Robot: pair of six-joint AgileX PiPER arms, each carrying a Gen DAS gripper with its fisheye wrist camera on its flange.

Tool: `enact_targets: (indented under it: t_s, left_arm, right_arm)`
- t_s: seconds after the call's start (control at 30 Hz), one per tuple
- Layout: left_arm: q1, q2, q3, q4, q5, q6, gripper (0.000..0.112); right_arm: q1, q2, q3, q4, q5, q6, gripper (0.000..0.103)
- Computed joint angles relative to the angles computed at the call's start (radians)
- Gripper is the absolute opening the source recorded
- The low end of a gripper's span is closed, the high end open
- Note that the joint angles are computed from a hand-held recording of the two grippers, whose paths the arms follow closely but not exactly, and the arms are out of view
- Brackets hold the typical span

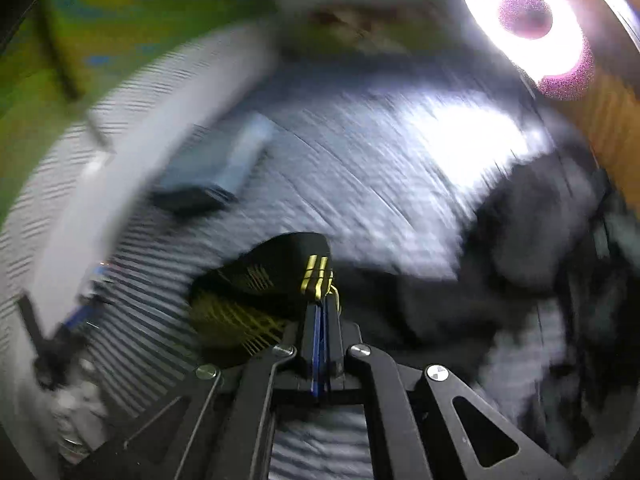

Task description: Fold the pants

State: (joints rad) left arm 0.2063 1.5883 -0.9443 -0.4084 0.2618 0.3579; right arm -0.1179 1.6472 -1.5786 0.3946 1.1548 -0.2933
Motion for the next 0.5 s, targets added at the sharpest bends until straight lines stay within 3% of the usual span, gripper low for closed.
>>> enact_targets:
  t_s: [0.07, 0.23, 0.4, 0.5]
  left_arm:
    - [-0.063, 0.032, -0.018, 0.094, 0.001, -0.109, 0.102]
    - [-0.184, 0.139, -0.099, 0.155, 0.036, -0.209, 0.102]
    - [-0.285, 0.216, -0.170, 0.203, 0.058, -0.302, 0.102]
    - [-0.313, 0.274, -0.234, 0.109, 0.093, -0.245, 0.102]
  right_arm:
    - [-0.128, 0.007, 0.130, 0.059, -0.016, -0.091, 0.001]
    - [-0.270, -0.017, 0.327, 0.155, -0.042, -0.285, 0.001]
    - [-0.275, -0.092, 0.472, 0.230, -0.017, -0.421, 0.001]
    - [-0.233, -0.141, 0.588, 0.263, 0.011, -0.523, 0.001]
